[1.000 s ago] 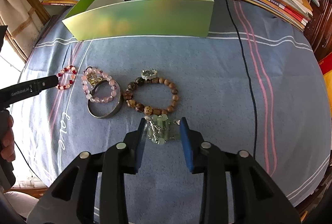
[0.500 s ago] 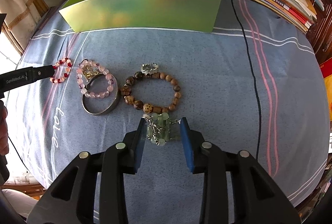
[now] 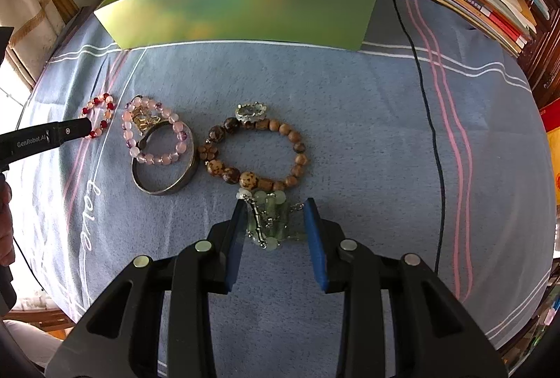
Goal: Organize jewelry
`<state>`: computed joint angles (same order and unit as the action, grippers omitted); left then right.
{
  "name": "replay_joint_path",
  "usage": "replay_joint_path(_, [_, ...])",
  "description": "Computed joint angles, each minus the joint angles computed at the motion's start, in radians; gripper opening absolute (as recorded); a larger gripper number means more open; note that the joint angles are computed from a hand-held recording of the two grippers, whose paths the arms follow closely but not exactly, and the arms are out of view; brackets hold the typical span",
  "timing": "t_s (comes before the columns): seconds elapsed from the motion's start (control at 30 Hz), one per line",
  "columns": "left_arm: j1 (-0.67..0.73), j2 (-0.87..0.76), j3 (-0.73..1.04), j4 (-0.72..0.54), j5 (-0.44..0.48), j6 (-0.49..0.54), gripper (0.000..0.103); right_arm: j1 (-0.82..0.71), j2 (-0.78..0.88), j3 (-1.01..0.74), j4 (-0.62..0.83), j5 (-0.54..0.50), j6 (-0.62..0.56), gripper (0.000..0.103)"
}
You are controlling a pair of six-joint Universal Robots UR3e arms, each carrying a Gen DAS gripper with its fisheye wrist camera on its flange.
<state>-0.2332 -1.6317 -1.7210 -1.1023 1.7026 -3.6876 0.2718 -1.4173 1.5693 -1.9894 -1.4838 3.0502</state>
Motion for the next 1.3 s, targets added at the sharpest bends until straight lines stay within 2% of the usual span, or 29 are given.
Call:
replay_joint_path(0.07, [0.013,0.012,-0.022,0.026,-0.024,0.011,0.037,0.01,0.009,-0.003,-0.006,-0.005,0.008,0.033])
replay_joint_path(0.13, [0.015,0.019,-0.033,0.036,-0.035,0.015,0.016,0.015,0.006,0.006,-0.018,-0.005,0.006,0.031])
replay_joint_path(0.17, [0.009,0.014,-0.031,0.026,-0.027,0.016,0.012,0.019,0.007,0.008,-0.023,-0.001,0.004,0.024])
replay_joint_path(0.23, [0.002,0.02,-0.048,0.04,-0.015,0.019,0.008,0.022,0.004,0.015,-0.029,0.008,-0.002,0.022])
replay_joint_path(0.3, [0.004,0.032,-0.062,0.046,-0.022,0.017,0.008,0.02,-0.009,0.028,-0.042,0.02,-0.004,0.02])
replay_joint_path(0.33, [0.0,0.041,-0.069,0.046,-0.022,0.009,0.008,0.021,-0.016,0.033,-0.052,0.021,-0.007,0.008])
replay_joint_path(0.87, [-0.071,0.213,-0.042,-0.034,0.02,-0.026,0.008,-0.02,-0.088,-0.003,-0.025,0.033,-0.022,0.008])
replay_joint_path(1.07, [-0.112,0.166,0.101,-0.098,0.065,-0.048,0.008,-0.02,-0.103,0.002,-0.027,0.037,-0.02,0.008])
replay_joint_path(1.3, [-0.158,0.148,0.169,-0.135,0.12,-0.072,0.008,-0.017,-0.117,-0.003,-0.016,0.038,-0.034,0.008])
